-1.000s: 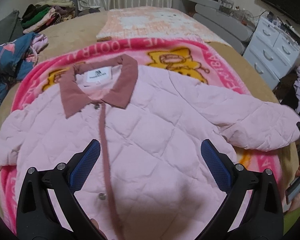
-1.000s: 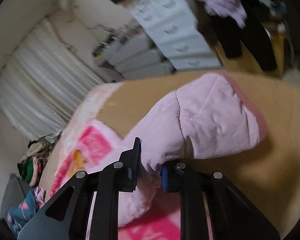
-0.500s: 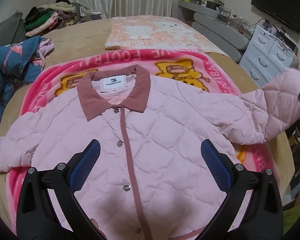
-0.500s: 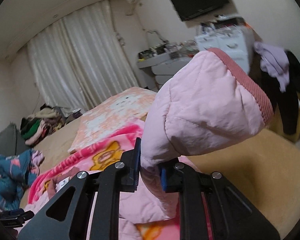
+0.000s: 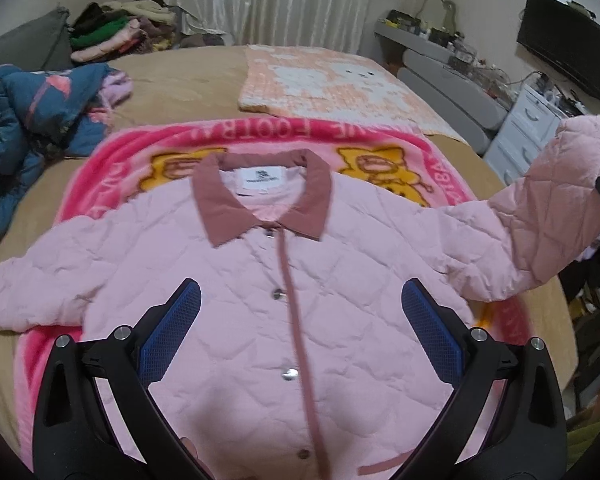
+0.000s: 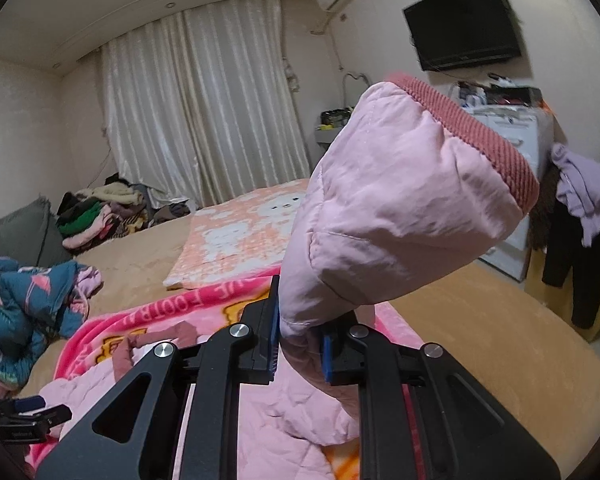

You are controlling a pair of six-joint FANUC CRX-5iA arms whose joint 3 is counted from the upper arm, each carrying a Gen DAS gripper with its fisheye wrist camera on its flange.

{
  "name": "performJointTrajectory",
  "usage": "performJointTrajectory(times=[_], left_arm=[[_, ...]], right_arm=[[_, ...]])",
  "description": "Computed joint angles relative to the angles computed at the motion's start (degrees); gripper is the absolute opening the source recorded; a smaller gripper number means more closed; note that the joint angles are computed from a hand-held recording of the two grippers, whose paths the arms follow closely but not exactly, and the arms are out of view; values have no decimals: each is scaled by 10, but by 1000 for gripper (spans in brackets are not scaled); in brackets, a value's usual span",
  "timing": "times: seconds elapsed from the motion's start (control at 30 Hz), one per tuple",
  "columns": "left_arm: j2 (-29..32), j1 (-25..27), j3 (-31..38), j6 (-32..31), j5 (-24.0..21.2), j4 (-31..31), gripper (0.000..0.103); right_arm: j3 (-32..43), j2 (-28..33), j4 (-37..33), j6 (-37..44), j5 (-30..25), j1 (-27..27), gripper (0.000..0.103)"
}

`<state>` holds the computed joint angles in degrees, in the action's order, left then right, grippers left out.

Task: Fold large clothes
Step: 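Lift the sleeve with the right tool, fold it across the jacket body, release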

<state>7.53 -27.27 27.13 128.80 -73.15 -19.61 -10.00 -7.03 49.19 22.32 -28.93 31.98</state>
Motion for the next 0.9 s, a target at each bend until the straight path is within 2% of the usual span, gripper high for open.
performJointTrajectory(times=[0.47,0.73,0.9], left_arm=[[-106,67,-115,30,39,26,94],[-151,104,-162,24,60,53,94],[-189,142,-206,10,87,85,94]], right_arm=[[35,32,33,15,-22,85,15],[61,55,15,53,-34,124,15],[81,74,1,77,-46,149,15]])
